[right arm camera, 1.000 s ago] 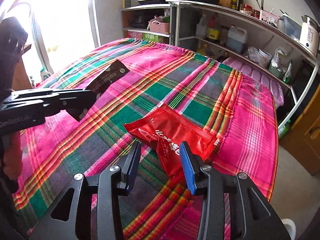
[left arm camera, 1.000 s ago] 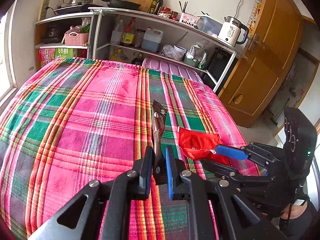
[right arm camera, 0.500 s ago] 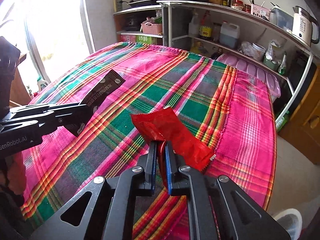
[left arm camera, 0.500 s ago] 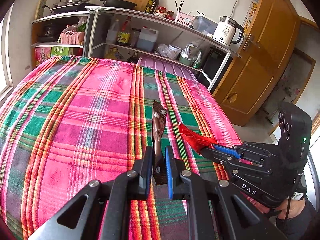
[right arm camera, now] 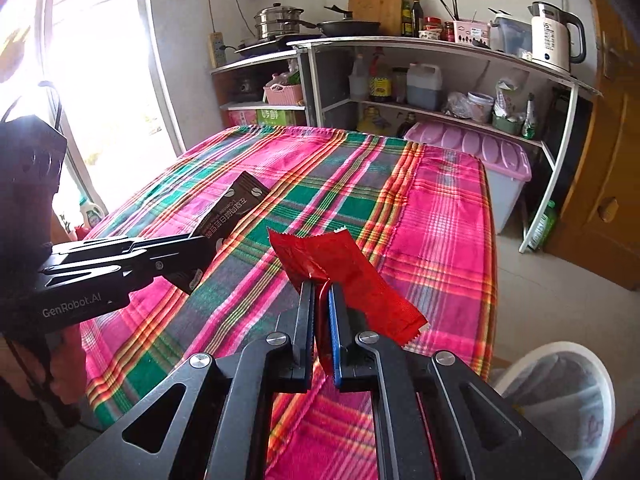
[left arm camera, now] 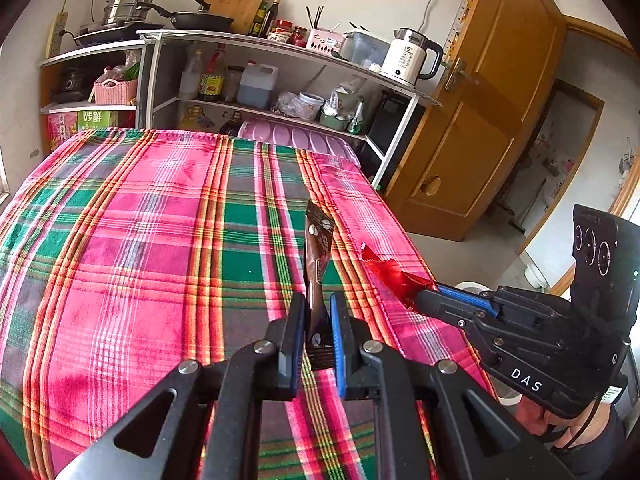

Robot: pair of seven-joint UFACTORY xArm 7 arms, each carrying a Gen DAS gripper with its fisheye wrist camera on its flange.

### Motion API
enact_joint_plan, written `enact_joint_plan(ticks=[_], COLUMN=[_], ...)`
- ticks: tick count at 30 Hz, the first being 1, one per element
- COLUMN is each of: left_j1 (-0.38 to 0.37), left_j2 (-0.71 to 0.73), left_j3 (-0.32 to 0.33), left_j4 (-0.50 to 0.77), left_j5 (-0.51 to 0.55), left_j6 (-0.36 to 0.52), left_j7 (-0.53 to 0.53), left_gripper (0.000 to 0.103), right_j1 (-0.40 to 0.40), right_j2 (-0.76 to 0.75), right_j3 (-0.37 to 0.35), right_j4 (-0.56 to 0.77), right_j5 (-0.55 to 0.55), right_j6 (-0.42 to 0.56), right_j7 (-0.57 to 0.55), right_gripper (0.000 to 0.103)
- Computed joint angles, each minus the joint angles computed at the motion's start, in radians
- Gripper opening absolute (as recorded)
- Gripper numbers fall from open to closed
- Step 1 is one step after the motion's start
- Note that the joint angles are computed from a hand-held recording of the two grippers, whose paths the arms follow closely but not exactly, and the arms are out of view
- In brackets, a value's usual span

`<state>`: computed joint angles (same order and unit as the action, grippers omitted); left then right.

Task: Collect trash
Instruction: 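Lift the clip and red bag and carry both over the white bin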

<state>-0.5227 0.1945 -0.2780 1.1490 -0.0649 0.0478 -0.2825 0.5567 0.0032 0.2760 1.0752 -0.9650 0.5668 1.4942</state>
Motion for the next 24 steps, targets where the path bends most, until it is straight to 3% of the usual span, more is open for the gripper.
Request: enact_joint_plan(ticks=[12,24], left_j1=[-0.048,-0.177], left_j2=[-0.001,0.106], left_j3=[-0.055,-0.03], left_j4=[0.02,0.184], left_j5=[-0.026,0.072], left_j6=[0.007,0.073], left_j7=[0.052,0.023], left_gripper=[0.013,0.013], right_j1=[-0.041,-0.119], right_j2=[-0.249,-0.531], right_j3=[0.117,0.231], right_j4=[-0.2,-0.397], right_j5=[0.021,0.199], right_j6=[0.107,0.185], right_j7=[0.191,0.219], right_gripper=[0.006,0.006])
